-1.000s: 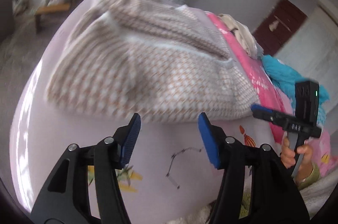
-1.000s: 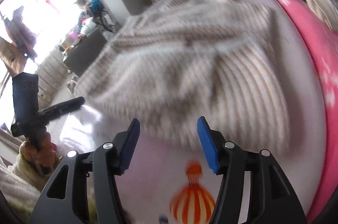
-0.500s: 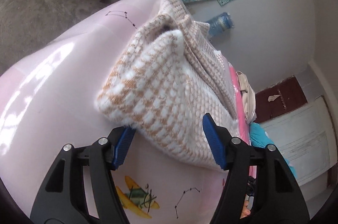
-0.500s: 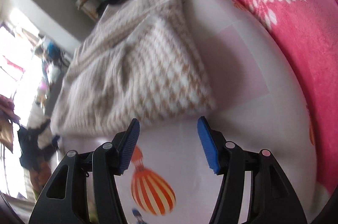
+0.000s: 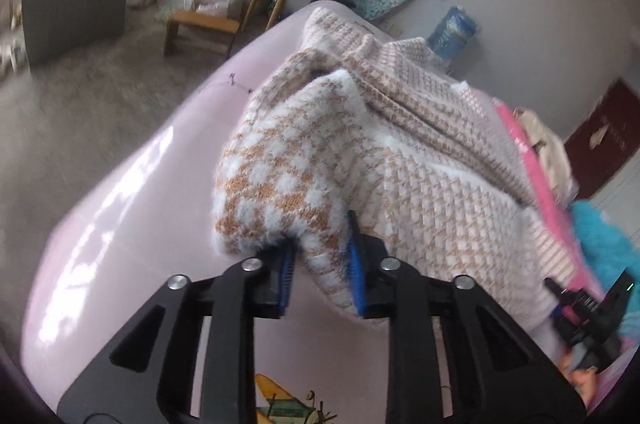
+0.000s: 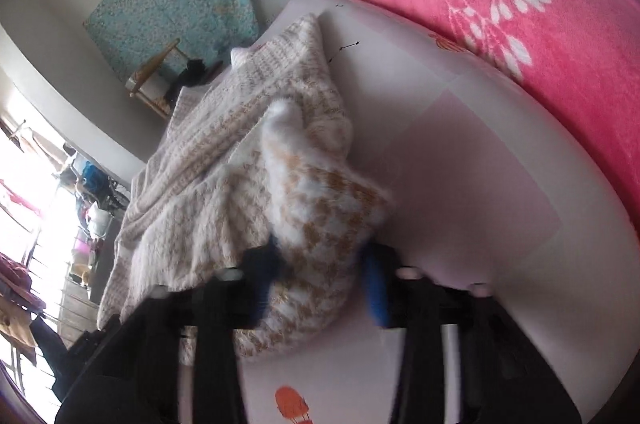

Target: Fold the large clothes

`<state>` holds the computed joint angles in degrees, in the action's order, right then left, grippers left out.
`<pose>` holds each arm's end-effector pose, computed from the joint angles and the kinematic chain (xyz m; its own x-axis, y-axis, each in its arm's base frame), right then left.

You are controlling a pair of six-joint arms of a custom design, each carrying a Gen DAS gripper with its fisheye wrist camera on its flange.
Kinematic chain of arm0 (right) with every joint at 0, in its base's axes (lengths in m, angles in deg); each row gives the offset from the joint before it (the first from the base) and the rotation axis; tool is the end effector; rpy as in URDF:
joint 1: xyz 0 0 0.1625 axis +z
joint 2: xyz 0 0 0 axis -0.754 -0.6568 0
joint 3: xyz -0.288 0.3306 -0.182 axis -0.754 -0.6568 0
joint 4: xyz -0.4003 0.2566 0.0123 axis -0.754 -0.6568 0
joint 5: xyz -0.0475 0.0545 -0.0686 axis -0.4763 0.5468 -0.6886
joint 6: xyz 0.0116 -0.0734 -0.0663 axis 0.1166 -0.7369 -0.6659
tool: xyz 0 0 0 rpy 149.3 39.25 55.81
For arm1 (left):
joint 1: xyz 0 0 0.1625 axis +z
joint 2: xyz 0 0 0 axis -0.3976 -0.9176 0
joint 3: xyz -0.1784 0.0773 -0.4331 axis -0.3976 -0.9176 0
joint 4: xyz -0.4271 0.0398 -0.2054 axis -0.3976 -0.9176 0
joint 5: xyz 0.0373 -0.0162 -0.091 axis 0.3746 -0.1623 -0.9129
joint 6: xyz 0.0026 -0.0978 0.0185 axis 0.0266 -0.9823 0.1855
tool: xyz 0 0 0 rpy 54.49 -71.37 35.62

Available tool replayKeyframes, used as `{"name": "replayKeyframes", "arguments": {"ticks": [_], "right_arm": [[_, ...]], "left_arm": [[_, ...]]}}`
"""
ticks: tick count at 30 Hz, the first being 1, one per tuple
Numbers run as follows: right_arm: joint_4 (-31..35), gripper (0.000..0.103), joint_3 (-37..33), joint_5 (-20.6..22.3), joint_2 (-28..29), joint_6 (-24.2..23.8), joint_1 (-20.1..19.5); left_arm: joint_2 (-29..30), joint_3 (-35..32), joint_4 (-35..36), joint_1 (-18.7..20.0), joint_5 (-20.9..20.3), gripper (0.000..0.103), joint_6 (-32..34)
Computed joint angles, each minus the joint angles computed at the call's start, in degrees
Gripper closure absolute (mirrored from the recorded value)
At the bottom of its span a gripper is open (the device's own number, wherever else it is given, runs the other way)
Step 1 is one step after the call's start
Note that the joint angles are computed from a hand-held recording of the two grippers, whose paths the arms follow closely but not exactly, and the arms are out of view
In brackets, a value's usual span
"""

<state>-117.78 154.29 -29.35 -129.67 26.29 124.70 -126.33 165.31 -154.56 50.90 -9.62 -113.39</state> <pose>0.0158 -0.4375 0.4490 -0.9576 0.2191 0.1871 0.0085 0.6705 -0.7418 -0.3653 -0.4303 0.1028 -0.9165 -0.1446 -0.3728 0.1818 0.6798 -0.7105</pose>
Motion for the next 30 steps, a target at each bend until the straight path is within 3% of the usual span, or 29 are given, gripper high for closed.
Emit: {"name": "replayKeyframes", "arguments": {"ticks": [3,8,13,17,21,24,26,28,30], "right_arm": [[0.6,0.086,0.0,2.1,-2.2,-2.4,1.0],[2.5,0.094,-0.3,6.5,-6.6,-4.3,1.6],[3.5,0.094,0.2,8.4,-11.5,-6.7,1.7],[10.4,0.094,0.8,11.3,-16.9,-7.6,-1.2],[19.1,0.094,2.1,12.9,-23.3,-9.8,-4.6],[25.6,0.092,2.0,13.9,-24.5,-12.2,-8.6],[29.2,0.078,1.2,13.0,-23.4,-12.2,-10.8],[33.6,0.072,-0.8,9.4,-21.2,-11.9,-11.6],[36.2,0.062,-2.6,8.5,-20.7,-11.9,-12.4]], "left_arm": [[-0.6,-0.8,4.8,-2.5,3.7,0.093,1.2],[-2.4,-0.9,5.0,-6.2,7.2,0.095,4.6],[-5.4,0.4,2.1,-9.0,5.5,0.096,7.1],[-8.5,1.5,7.6,-11.9,4.4,0.096,3.7],[-13.4,3.4,19.2,-14.8,1.2,0.095,-5.3],[-16.1,5.6,22.9,-14.5,-4.0,0.093,-11.0],[-17.2,7.4,21.9,-12.5,-8.9,0.088,-13.1],[-18.7,9.5,21.2,-10.3,-12.9,0.082,-15.7],[-21.1,12.1,17.8,-9.4,-15.2,0.077,-17.5]]}}
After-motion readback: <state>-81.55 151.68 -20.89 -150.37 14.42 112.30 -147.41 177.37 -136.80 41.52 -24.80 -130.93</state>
